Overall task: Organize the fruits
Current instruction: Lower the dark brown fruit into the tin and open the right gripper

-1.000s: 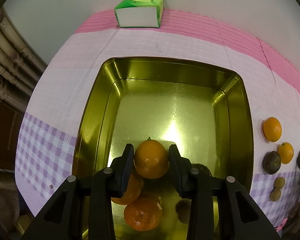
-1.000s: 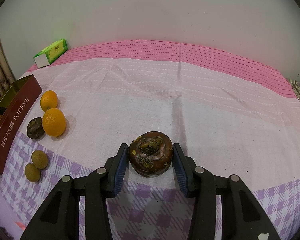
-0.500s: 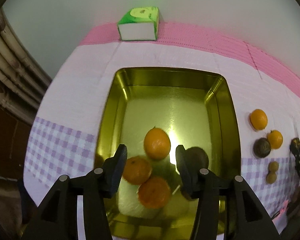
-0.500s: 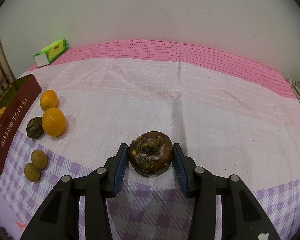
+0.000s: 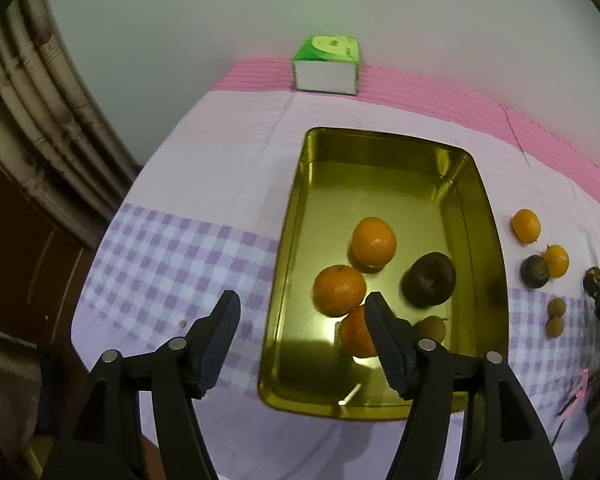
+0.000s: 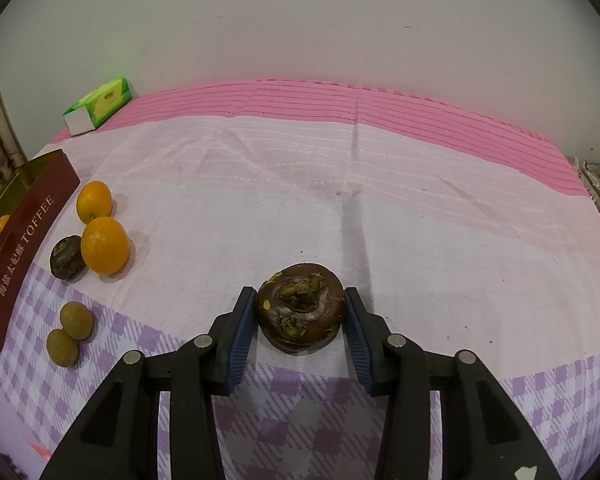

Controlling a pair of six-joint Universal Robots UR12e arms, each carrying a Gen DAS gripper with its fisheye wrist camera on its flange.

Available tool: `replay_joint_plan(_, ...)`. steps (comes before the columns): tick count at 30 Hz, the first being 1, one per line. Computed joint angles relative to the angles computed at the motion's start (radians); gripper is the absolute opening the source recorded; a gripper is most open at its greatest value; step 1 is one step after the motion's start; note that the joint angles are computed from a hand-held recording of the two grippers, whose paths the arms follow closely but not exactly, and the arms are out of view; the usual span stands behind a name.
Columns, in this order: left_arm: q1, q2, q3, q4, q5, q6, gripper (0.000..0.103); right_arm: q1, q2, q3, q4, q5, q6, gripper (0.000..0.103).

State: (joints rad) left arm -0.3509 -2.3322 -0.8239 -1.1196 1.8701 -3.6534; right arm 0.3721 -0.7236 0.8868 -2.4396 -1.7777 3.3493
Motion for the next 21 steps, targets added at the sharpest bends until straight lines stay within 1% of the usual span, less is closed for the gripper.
replay_joint_plan(2, -0.001, 0.015, -0.026, 0.020, 0.006, -0.009, 0.069, 0.001, 0.001, -0.004, 0.008, -0.005, 0.004, 0.040)
replay_joint_plan(6, -0.005, 0.034, -0.061, 0.051, 0.019, 0.000, 0.075, 0.006, 0.004, -0.018, 0.029, -0.016, 0.003, 0.040)
replay_joint_plan(11, -0.008, 0.045, -0.085, 0.067, 0.050, 0.007, 0.079, 0.012, -0.003, -0.028, 0.013, -0.011, 0.004, 0.040)
replay_joint_plan(16, -0.001, 0.057, -0.106, 0.082, 0.048, -0.028, 0.079, 0.029, 0.004, -0.075, 0.012, 0.064, -0.026, 0.040)
replay_joint_plan(19, 0.005, 0.066, -0.124, 0.093, 0.045, -0.054, 0.079, 0.046, 0.023, -0.125, 0.025, 0.124, -0.059, 0.040)
replay_joint_plan(21, 0.005, 0.078, -0.143, 0.104, 0.057, -0.078, 0.079, 0.062, 0.040, -0.166, 0.041, 0.166, -0.093, 0.040)
